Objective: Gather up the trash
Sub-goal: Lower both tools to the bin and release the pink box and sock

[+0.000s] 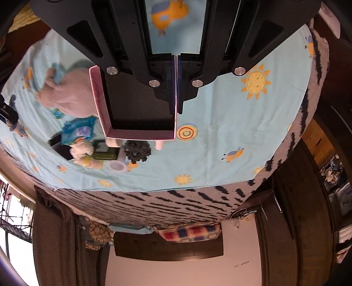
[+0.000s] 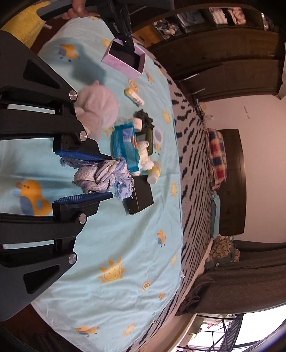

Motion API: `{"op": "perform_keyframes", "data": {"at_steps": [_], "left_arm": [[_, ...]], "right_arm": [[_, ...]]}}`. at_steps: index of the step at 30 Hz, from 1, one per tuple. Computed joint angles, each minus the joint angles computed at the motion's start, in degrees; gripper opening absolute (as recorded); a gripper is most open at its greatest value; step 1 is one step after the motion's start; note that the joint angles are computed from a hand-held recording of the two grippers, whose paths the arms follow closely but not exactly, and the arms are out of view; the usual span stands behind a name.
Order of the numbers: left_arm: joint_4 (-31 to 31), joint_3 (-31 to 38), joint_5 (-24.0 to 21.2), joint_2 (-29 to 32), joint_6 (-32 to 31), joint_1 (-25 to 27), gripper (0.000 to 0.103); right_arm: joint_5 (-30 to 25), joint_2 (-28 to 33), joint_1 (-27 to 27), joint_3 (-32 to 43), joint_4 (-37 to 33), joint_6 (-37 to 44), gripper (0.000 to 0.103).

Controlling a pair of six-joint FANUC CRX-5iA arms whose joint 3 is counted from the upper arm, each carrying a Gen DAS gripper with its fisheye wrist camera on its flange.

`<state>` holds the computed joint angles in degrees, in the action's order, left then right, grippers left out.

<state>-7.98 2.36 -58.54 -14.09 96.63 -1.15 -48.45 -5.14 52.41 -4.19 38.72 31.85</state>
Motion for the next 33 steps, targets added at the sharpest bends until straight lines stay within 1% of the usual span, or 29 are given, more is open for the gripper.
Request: {"op": "perform_keyframes", "data": {"at_steps": [5,11,17,22,28,31,33], "left_arm": [[3.5,-4.6,0.0,-6.4,-1.7,0.4,0.000],[4.2,-9.9,-0.6,-13.4,-2.2,-2.2,0.000],[4.9,-15.2,-2.0,-18.6,-1.9,-5.5,0.000],[3.4,-18.8,-3.8,-19.5,0.1,-9.6,0.000],[7.4,-25.8,-4.8,-19.4,-1.5,-9.7,0.000],[9.9,-29.5,-4.2,-18.1,-2.5,-9.7,0.000],[9.7,-30.9,-3.4,-17.1,-2.4,-10.1,0.000]], "right_arm": [[-1.7,-3.8,3.8,-2.5,1.3,-2.4,0.028],[-5.0,-7.9,9.1,-6.3,3.2,-5.5,0.028],[-7.6,-11.5,13.9,-10.2,1.3,-7.2,0.028],[-8.7,-12.7,16.6,-12.8,-3.1,-6.9,0.028],[-7.1,-11.9,16.4,-14.5,-12.2,-5.3,0.028],[-6.4,-10.6,15.9,-15.1,-16.4,-4.1,0.028],[-5.6,-10.0,15.2,-15.5,-18.6,-3.6,0.028]]}}
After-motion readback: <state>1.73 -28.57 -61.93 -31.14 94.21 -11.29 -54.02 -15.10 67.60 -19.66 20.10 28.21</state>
